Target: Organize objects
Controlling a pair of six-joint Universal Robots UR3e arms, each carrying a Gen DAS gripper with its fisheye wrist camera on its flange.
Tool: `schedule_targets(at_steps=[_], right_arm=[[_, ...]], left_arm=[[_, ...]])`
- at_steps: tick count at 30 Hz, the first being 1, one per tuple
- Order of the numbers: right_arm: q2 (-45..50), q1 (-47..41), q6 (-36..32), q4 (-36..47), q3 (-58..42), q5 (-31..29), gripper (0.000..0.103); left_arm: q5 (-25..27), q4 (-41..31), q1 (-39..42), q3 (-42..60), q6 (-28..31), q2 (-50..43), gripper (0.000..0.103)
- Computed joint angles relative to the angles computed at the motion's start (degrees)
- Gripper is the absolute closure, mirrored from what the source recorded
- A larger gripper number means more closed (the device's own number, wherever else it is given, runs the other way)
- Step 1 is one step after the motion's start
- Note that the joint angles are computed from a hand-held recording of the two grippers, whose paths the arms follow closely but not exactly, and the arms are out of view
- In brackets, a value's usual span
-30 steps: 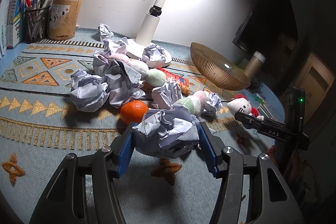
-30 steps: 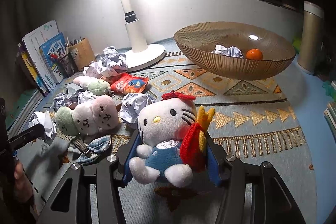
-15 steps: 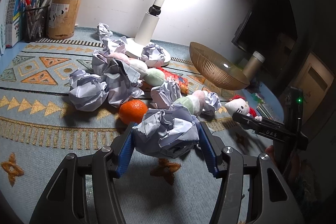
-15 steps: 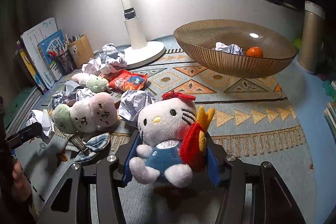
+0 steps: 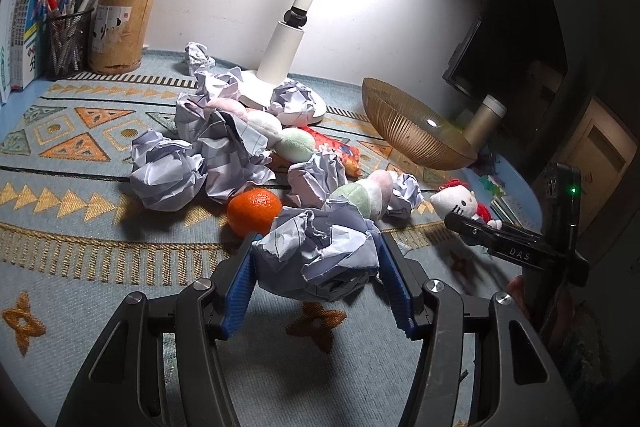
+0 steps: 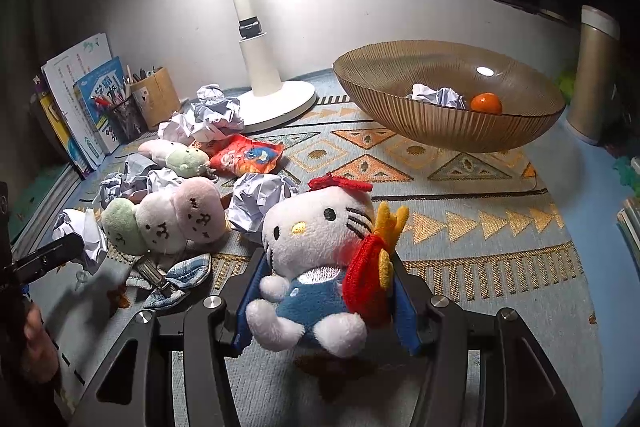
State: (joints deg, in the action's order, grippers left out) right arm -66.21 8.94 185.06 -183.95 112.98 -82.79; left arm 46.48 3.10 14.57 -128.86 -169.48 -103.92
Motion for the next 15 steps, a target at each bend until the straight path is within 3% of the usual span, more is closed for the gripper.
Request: schedule_targets(at_steps=[10,15], right_arm=[[0.73,1.16,-0.62,1.30,-1.20,-1.31,0.049],[-0.24,-1.18,0.23,0.02,0.52,2.34,0.049]], left_arm=[[0.00,1.33,-0.08,-0.70,0.09,0.21,0.048],[3.63,7.97,-1.57,-2.92,-2.34,1.20,0.048]])
